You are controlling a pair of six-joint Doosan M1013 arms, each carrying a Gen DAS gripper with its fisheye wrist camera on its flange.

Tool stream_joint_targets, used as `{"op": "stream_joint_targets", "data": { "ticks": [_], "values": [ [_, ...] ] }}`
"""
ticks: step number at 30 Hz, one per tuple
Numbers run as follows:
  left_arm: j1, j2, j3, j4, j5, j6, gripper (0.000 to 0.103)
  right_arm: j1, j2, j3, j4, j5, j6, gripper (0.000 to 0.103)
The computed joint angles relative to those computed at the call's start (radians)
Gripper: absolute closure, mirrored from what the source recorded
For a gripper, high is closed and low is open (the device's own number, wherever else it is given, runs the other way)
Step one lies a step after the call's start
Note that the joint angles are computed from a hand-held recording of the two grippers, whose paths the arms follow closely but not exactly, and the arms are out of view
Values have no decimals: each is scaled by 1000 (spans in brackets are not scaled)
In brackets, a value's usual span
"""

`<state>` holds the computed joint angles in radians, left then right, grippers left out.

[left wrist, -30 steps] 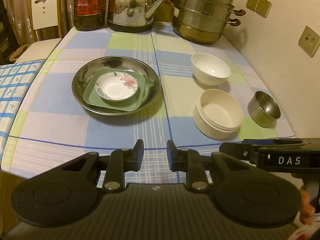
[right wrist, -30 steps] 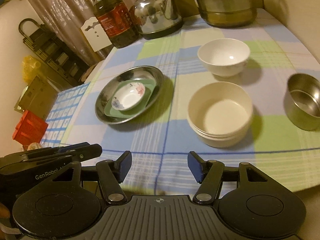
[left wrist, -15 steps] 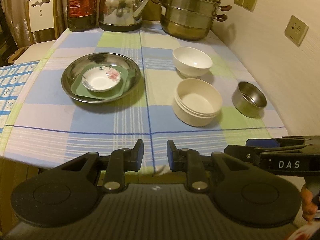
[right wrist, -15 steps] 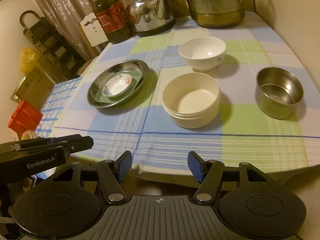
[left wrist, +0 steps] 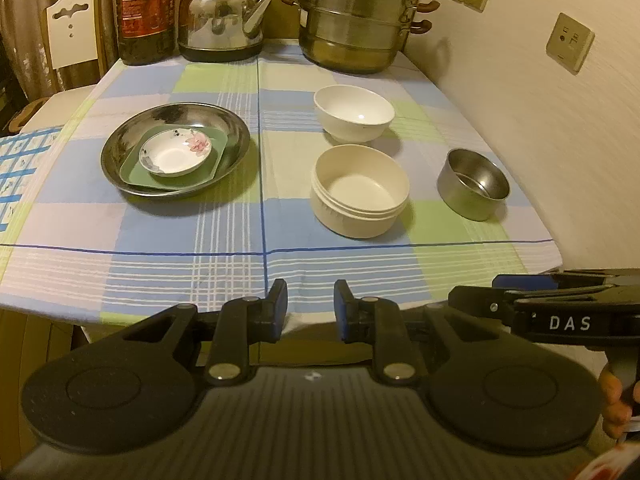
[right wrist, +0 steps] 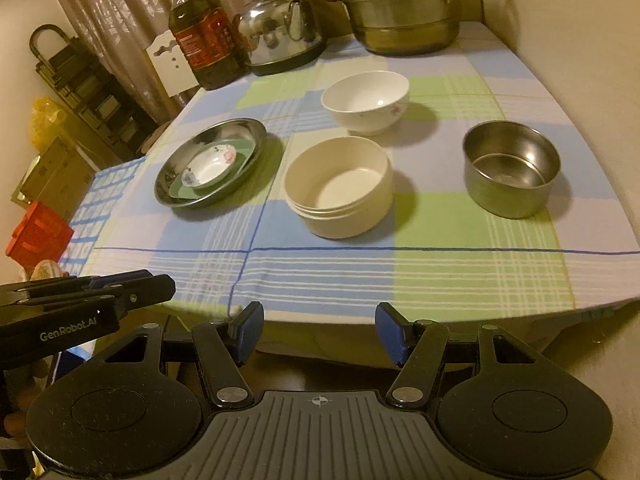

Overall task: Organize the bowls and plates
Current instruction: 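Withdraw the open right gripper from the basin, then reach the right gripper to the cream bowl stack rim and close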

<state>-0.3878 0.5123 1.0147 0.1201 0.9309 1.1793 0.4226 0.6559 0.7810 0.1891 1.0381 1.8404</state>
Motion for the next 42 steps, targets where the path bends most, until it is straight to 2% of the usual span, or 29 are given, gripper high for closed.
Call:
{"op": "stream_joint_targets", "data": {
  "ticks": [8,13,20,24,30,34,39,42],
  "values": [
    [-3,14,-21,13,9,-3,81,-6,-18,32,-32,-27,49,41],
    [2,32,-46,7,15,11,81,-10,-1,10,-52,-22,78,41],
    [17,87,-123,-32,48,62,81,-14,29,-29,-76,-27,99,41],
    [31,130,-186,-70,63,103,76,-15,59,-73,-92,-25,106,41],
    [48,218,-322,-103,111,158,76,-18,131,-187,-117,6,110,41],
    [58,289,-436,-130,169,182,76,-18,198,-298,-131,50,113,42],
    [68,373,-574,-154,251,201,76,-22,286,-449,-137,127,115,44],
    [73,418,-651,-164,303,214,76,-24,361,-588,-133,209,124,49]
  ]
}}
